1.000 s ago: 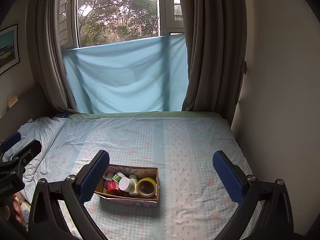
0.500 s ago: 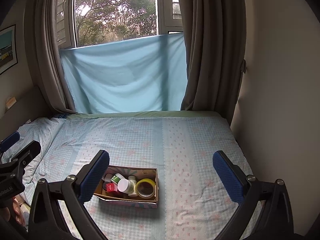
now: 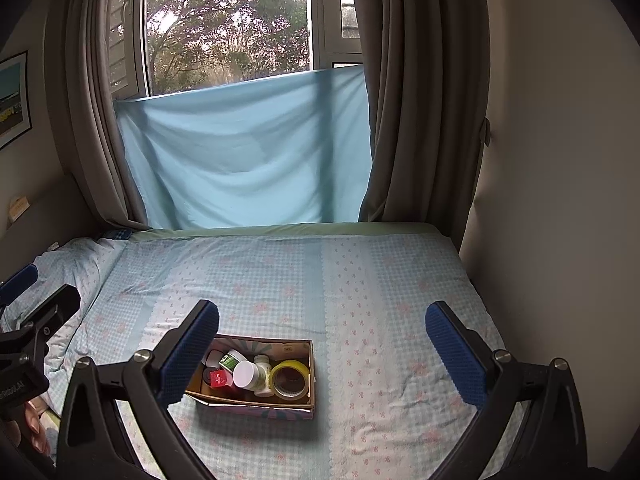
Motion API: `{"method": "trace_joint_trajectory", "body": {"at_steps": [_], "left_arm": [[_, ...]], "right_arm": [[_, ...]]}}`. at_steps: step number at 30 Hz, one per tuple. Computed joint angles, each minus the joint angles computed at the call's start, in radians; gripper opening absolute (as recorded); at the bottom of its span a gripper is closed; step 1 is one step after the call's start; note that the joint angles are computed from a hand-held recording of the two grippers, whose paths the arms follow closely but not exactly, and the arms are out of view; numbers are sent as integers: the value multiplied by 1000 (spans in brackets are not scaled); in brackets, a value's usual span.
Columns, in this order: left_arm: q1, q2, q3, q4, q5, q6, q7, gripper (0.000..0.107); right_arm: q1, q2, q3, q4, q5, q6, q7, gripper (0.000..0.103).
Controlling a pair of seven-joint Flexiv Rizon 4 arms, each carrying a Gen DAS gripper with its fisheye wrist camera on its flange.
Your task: Organize rigid objects
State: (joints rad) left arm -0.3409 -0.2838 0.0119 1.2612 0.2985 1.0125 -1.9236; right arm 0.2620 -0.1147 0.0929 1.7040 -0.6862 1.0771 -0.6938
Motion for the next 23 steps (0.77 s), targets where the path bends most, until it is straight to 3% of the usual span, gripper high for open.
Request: {"method": "trace_joint_trajectory", "body": {"at_steps": [7,15,23], "left_arm": [[-8,-13,5,-24,25,-4,3,103],[-58,-21,43,-70,164,-43,-116,103],[-26,-12,17,-31,106,17,-80,103]], "right_arm": [[-1,-1,-4,2,-21,1,16,103],[-4,0,-5,6,-27,6,25,103],[-5,1,-5,4,-37,-6,34,103]]}}
